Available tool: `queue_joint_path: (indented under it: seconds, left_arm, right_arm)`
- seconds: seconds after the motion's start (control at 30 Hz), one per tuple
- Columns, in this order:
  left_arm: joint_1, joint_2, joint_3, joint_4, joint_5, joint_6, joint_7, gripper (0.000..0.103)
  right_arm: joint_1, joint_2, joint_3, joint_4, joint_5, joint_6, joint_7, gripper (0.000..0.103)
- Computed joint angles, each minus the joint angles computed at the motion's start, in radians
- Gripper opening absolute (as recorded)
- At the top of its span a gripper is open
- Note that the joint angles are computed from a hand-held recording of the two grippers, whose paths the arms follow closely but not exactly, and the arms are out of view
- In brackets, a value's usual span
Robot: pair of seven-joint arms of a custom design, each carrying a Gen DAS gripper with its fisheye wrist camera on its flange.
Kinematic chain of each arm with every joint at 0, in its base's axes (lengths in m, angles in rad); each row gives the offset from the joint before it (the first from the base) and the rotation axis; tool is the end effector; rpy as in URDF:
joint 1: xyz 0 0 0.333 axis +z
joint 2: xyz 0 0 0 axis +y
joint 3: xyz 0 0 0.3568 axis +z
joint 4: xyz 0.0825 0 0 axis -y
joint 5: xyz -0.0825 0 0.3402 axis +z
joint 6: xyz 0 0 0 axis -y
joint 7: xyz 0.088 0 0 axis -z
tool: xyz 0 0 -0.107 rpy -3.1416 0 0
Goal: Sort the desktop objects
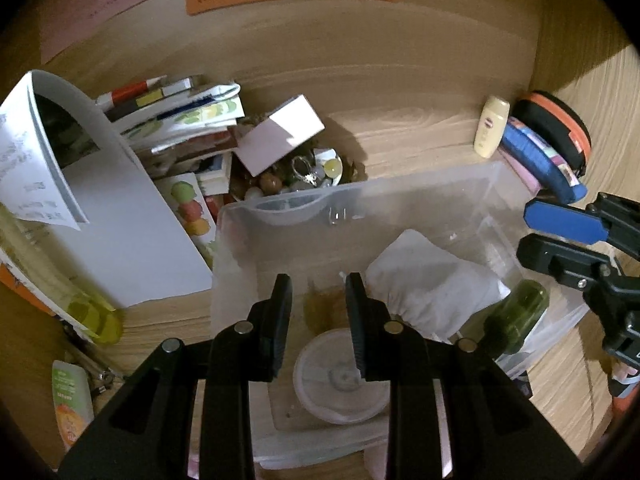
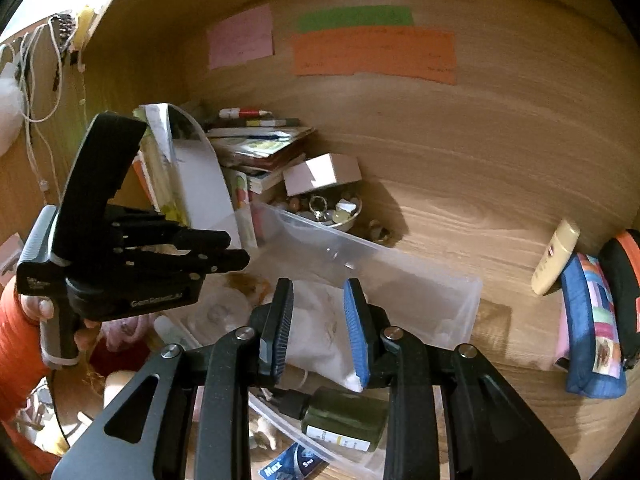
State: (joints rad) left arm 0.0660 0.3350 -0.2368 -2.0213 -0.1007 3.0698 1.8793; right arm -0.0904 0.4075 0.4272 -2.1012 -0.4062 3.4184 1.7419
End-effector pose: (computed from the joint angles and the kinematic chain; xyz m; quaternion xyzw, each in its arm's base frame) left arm 0.6242 -0.0828 0.4415 -0.5397 0.7631 -0.2721 0.2287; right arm 0.5759 0.2130 0.4272 -0.7629 0.4535 -0.2109 0.4097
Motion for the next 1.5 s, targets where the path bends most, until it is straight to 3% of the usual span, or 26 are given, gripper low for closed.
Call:
queue_joint_path:
  seconds: [0.13,0.23,0.33,0.43,0.5,0.57,0.63,0.73,0.83,0.9,1.07,1.17,1.23,1.4,1.5]
  left_arm:
    - [-0.031,0.006,0.036,0.01,0.027,-0.022,-0.026,0.029]
    - [-0.04,-0.004,0.047,-0.002,0.038,-0.005,-0.042,0.039]
    - [-0.037,-0.03,0.048,-0.034,0.044,0.032,-0.052,0.053]
    - [-0.005,-0.06,0.016,-0.066,0.03,0.058,-0.045,0.066]
    - [0.095,-0.091,-0.089,-0.094,-0.036,0.061,0.012,0.071]
    - [0.214,-0.123,-0.214,-0.117,-0.149,0.059,0.109,0.073]
    - [0.306,-0.161,-0.305,-0.142,-0.269,0.074,0.202,0.076]
    - [0.503,-0.22,-0.506,-0.165,-0.58,0.082,0.462,0.086]
    - [0.579,-0.279,-0.573,-0.181,-0.861,0.1,0.699,0.091]
    - [0.583,-0.313,-0.557,-0.194,-0.973,0.081,0.801,0.091]
    - [0.544,-0.358,-0.478,-0.25,-1.073,0.032,0.9,0.091]
    - [0.518,-0.36,-0.436,-0.295,-1.031,0.029,0.878,0.091]
    - [0.498,-0.361,-0.409,-0.32,-1.018,0.028,0.877,0.091]
    - [0.461,-0.35,-0.331,-0.363,-0.961,-0.024,0.831,0.091]
    - [0.432,-0.33,-0.288,-0.373,-0.938,-0.037,0.825,0.091]
  right_arm:
    - [-0.04,0.022,0.048,0.024,0.016,-0.065,-0.008,0.032]
    - [-0.036,0.026,0.048,0.023,0.056,-0.065,-0.031,0.043]
    - [0.0,0.017,0.011,0.014,0.091,-0.045,-0.044,0.057]
    - [0.0,0.014,0.013,0.012,0.1,-0.039,-0.043,0.071]
    - [-0.009,0.011,0.022,0.012,0.103,-0.038,-0.035,0.081]
    - [-0.033,0.008,0.046,0.011,0.097,-0.038,-0.025,0.082]
    - [-0.08,0.003,0.093,0.006,0.084,-0.038,-0.009,0.082]
    - [-0.135,-0.013,0.148,-0.012,0.057,-0.028,0.021,0.082]
    - [-0.121,-0.048,0.135,-0.035,0.032,-0.009,0.046,0.082]
    - [-0.116,-0.067,0.134,-0.048,0.001,0.002,0.069,0.082]
    - [-0.199,-0.067,0.246,-0.055,-0.12,-0.024,0.133,0.082]
    - [-0.196,-0.072,0.266,-0.071,-0.14,-0.03,0.14,0.082]
    - [-0.223,-0.063,0.315,-0.077,-0.167,-0.049,0.139,0.082]
    - [-0.208,-0.04,0.374,-0.072,-0.164,-0.119,0.045,0.082]
    - [-0.144,-0.035,0.34,-0.065,-0.139,-0.141,-0.005,0.082]
